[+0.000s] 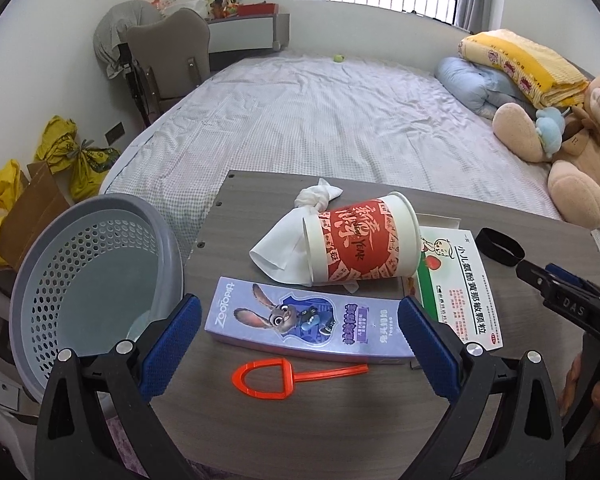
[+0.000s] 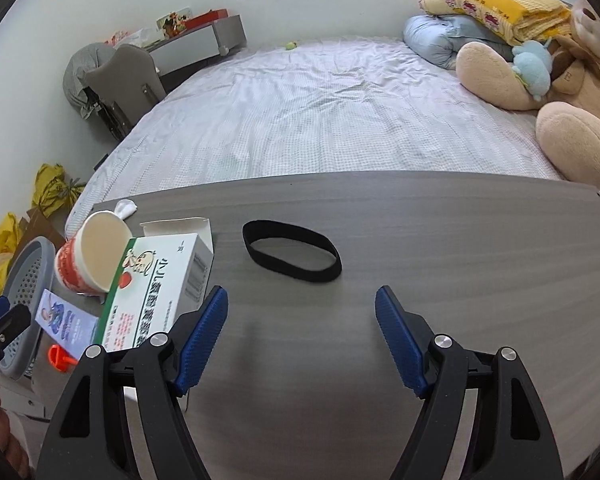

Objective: Collect trash
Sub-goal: 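Reach the right tool to the black elastic band and close on it, then grasp the green-and-white medicine box with the left tool while right holds band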

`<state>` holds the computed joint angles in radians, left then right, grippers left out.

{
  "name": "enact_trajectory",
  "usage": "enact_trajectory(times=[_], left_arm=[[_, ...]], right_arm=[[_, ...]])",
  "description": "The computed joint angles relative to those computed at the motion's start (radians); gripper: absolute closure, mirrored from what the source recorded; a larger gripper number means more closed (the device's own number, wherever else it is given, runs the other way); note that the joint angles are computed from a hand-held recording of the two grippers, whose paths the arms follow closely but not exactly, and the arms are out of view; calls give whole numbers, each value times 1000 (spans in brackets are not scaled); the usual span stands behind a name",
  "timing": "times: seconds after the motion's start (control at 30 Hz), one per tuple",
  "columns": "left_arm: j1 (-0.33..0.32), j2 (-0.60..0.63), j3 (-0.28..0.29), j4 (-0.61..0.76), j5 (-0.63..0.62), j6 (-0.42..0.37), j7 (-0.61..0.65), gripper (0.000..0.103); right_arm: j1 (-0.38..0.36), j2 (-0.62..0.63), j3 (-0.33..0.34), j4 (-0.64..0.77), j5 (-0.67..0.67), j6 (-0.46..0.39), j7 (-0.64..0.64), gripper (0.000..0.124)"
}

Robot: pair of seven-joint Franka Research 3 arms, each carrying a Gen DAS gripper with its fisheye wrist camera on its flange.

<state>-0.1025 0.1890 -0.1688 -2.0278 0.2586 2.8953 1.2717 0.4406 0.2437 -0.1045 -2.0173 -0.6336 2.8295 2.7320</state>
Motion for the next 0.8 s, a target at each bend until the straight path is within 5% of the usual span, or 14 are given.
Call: enact_trajectory(times=[0.43, 0.6, 0.73, 0.8], left_arm=[[-3, 24, -17, 27, -26, -30, 36, 6], [-16, 16, -17, 22, -19, -38, 33, 6], [-26, 10, -23, 21, -19, -39, 35, 6], [-39, 10, -23, 23, -6, -44, 26, 6]], right_arm=[[-5, 163, 4, 211, 187, -133, -312, 52], [8, 184, -3, 241, 216, -145, -387, 77], [9, 167, -6, 209, 247, -103, -405, 111], [17, 141, -19, 167, 249, -67, -384, 113]])
